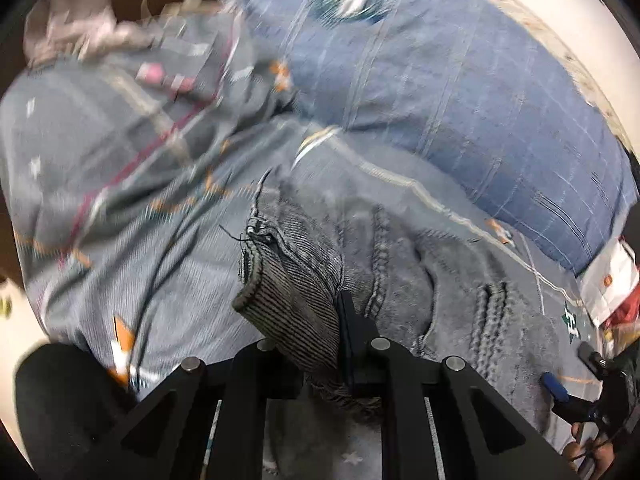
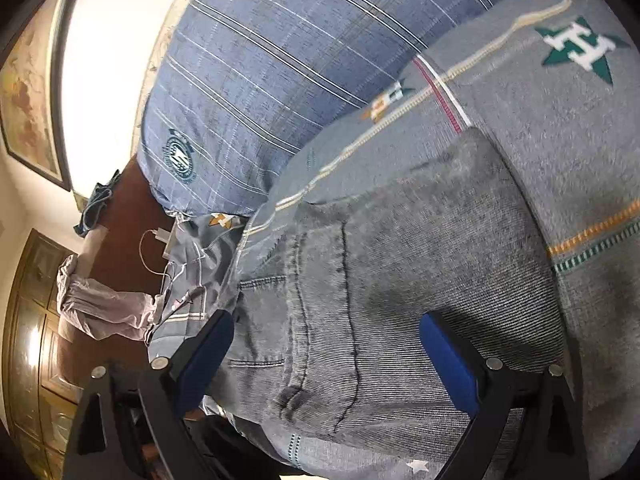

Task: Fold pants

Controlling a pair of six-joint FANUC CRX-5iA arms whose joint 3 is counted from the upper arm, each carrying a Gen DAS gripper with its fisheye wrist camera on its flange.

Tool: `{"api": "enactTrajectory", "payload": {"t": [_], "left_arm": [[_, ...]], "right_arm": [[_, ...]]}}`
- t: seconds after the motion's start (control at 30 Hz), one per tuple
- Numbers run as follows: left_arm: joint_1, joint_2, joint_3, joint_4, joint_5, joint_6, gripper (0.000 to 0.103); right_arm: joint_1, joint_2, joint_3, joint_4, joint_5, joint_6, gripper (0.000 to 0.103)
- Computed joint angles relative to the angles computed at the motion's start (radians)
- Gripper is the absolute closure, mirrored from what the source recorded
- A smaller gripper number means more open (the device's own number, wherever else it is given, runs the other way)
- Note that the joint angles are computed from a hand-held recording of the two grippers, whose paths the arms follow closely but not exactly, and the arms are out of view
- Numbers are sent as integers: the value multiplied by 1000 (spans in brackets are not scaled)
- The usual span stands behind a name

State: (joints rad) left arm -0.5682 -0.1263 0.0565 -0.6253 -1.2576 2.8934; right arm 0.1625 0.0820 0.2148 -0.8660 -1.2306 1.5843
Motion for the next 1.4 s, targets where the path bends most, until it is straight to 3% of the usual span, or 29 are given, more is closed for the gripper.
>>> {"api": "enactTrajectory", "payload": {"t": [0.17, 0.3, 0.4, 0.5, 0.63, 0.77, 0.87, 0.97, 1.0, 1.1, 1.17, 1.2, 1.23, 1.27, 1.3, 1.4], "left_arm": [[-111, 108, 157, -138, -127, -37, 88], [-211, 209, 294, -276, -213, -150, 88], [-272, 292, 398, -354, -241, -281, 88], [-316, 369, 488, -387, -219, -424, 88], [-342, 455, 580, -362, -160, -562, 89], [-358, 547, 667, -331, -97, -652, 90], [-332, 612, 697, -202, -49, -763, 93], [-297, 705, 764, -52, -104, -934, 91], [-291, 701, 754, -33, -94, -936, 85], [-233, 597, 633, 97, 34, -894, 80], [-187, 487, 521, 186, 135, -831, 58], [-174, 442, 475, 205, 179, -804, 41], [-159, 366, 394, 216, 265, -762, 30], [-152, 297, 324, 196, 341, -712, 26], [-160, 245, 282, 132, 367, -632, 19], [-207, 180, 262, -107, 228, -372, 17]], "right_arm": [[36, 35, 17, 58, -25, -28, 7], [39, 36, 15, 59, -26, -11, 7], [16, 39, 11, 20, -32, -7, 7], [-26, 39, 4, -54, -37, -7, 7], [-115, 15, -30, -194, -31, 33, 7], [-227, -58, -111, -265, 63, 57, 7], [-285, -99, -161, -267, 131, 35, 7], [-335, -111, -188, -272, 144, 15, 7], [-344, -109, -191, -275, 137, 8, 7], [-345, -105, -181, -284, 121, 18, 7], [-325, -116, -176, -264, 132, 33, 7], [-308, -122, -171, -246, 138, 44, 7], [-303, -124, -165, -240, 131, 56, 7], [-304, -123, -157, -240, 110, 76, 7], [-294, -122, -149, -237, 84, 88, 7], [-261, -125, -131, -206, 9, 107, 7]]}}
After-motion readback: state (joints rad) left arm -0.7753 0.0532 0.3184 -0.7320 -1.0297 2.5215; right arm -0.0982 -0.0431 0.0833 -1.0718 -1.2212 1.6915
